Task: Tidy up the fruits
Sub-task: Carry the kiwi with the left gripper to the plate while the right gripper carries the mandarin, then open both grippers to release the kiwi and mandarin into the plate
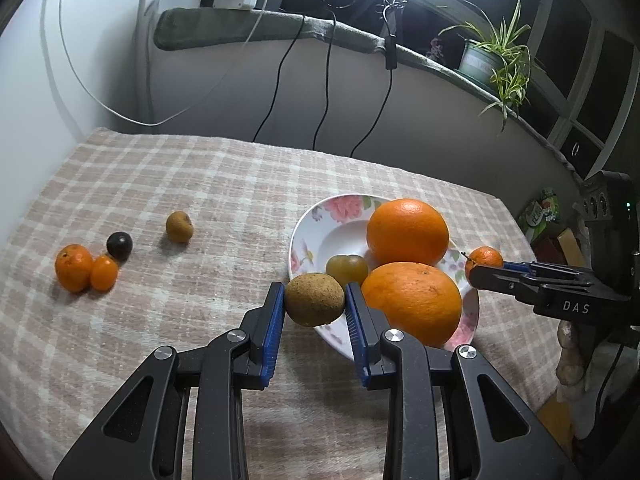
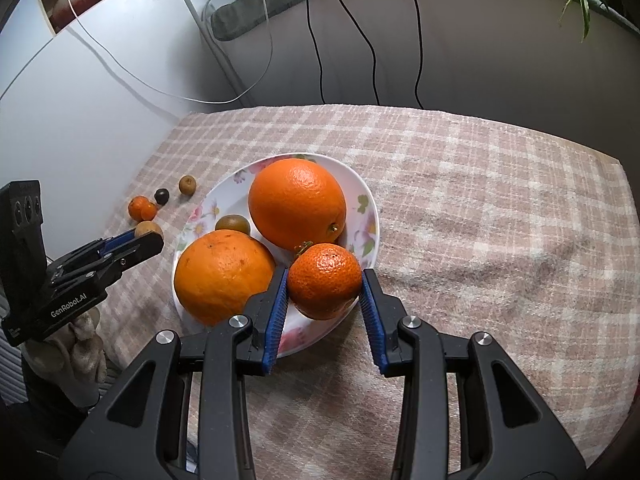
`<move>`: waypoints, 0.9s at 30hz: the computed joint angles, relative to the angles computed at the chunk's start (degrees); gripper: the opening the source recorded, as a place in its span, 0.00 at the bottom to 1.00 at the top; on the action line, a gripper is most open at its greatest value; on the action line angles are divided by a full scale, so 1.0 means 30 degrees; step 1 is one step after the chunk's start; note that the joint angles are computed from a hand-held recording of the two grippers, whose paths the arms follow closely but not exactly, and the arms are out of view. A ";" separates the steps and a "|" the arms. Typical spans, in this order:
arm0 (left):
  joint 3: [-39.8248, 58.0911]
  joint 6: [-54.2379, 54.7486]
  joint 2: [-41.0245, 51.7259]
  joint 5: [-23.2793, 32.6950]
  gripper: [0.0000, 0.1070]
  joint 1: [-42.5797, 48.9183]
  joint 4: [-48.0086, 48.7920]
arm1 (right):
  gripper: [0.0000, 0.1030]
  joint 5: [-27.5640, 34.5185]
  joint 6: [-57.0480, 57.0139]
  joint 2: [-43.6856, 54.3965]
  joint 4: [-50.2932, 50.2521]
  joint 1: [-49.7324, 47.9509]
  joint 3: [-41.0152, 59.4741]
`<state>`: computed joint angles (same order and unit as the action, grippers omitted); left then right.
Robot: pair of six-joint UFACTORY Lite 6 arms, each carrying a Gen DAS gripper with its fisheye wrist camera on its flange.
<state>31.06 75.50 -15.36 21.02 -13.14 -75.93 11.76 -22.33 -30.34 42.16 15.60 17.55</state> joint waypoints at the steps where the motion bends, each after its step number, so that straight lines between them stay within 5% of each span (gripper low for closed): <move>1: 0.0009 -0.0004 0.0007 -0.0016 0.27 -0.0055 0.0004 | 0.36 -0.0015 -0.0031 0.0054 0.0026 0.0048 0.0016; 12: 0.0209 -0.0014 0.0024 0.0015 0.28 -0.0384 -0.0125 | 0.36 -0.0396 -0.0713 0.0660 0.0570 0.0319 0.0185; 16: 0.0145 0.0139 -0.0119 0.0021 0.41 -0.0548 -0.0308 | 0.37 -0.0284 -0.1751 0.0992 0.1556 0.0222 0.0312; 18: 0.0101 0.0118 -0.0243 -0.0045 0.53 -0.0620 -0.0329 | 0.52 -0.0315 -0.1723 0.1035 0.1566 0.0321 0.0311; 20: 0.0034 0.0198 -0.0394 -0.0106 0.55 -0.0687 -0.0414 | 0.69 -0.0612 -0.0165 0.0495 0.0196 0.0600 0.0109; 27: -0.0180 -0.0525 -0.0921 -0.0635 0.65 -0.1120 0.0140 | 0.70 -0.0640 0.3848 -0.0609 -0.4075 0.1383 0.0334</move>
